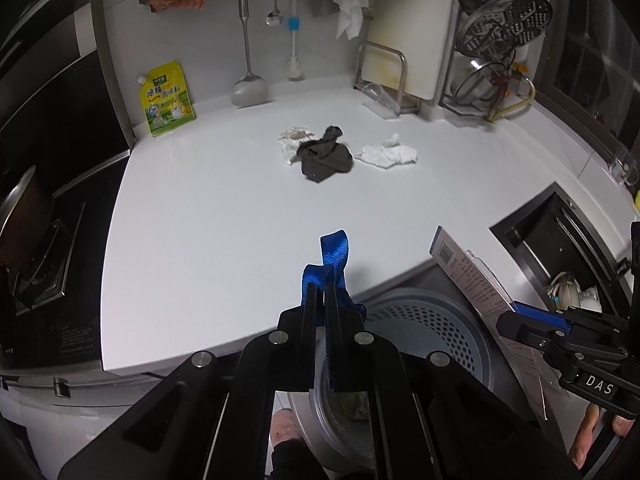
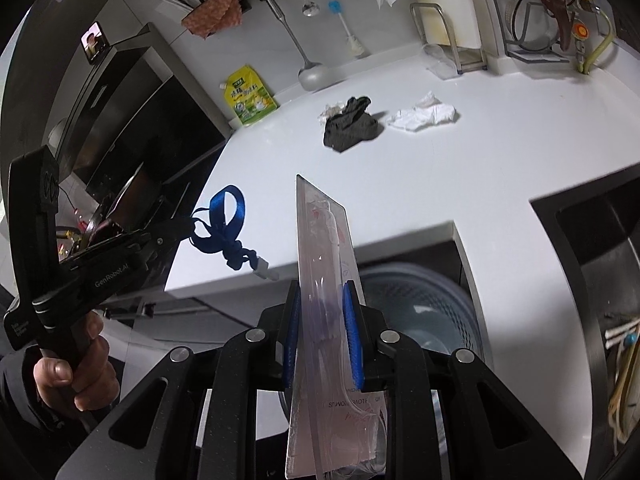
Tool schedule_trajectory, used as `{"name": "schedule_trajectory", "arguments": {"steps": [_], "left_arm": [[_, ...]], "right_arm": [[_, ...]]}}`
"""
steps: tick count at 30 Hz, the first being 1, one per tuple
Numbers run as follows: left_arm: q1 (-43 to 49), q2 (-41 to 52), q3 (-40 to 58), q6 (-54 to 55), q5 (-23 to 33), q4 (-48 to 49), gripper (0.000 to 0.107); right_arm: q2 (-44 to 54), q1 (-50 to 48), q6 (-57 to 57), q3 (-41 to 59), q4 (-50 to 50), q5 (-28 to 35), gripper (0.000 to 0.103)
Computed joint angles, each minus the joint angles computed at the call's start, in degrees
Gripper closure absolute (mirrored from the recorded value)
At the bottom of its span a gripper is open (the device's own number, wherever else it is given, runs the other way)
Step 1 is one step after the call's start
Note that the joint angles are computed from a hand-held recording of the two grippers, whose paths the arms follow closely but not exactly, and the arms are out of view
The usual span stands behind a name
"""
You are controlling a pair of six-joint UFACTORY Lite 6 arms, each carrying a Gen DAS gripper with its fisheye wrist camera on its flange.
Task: Collect trash
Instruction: 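Carry the lanyard and package over the bin and open both tools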
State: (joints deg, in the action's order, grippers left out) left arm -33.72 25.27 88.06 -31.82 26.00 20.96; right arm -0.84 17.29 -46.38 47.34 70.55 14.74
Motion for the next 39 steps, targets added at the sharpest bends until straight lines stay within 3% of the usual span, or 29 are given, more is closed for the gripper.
{"name": "schedule_trajectory", "arguments": {"steps": [10,22,32,39], "left_arm": [[-4.9,-0.6,-7.8,-5.1,-2.3,2.1,0.103],[-7.3,4.7,-6.8,-4.9,-2.0,0.1,0.103],[-7.0,7.1,-5.5,-3.2,-1.4,-1.9,0.103],[-6.5,8.0,-5.1,-1.8,-1.1,-3.4,0.102]], "right_arm": [[-4.8,0.1,-5.8,-9.9,7.6,-0.3,0.082],[0.5,0.5,-17.3,-12.5,21.0,-0.5,0.082],[4.1,2.5,-16.6,-10.7,21.5,-3.2,0.082],[6.5,4.5,-8.4,-8.8,14.7,-6.5,0.082]]}}
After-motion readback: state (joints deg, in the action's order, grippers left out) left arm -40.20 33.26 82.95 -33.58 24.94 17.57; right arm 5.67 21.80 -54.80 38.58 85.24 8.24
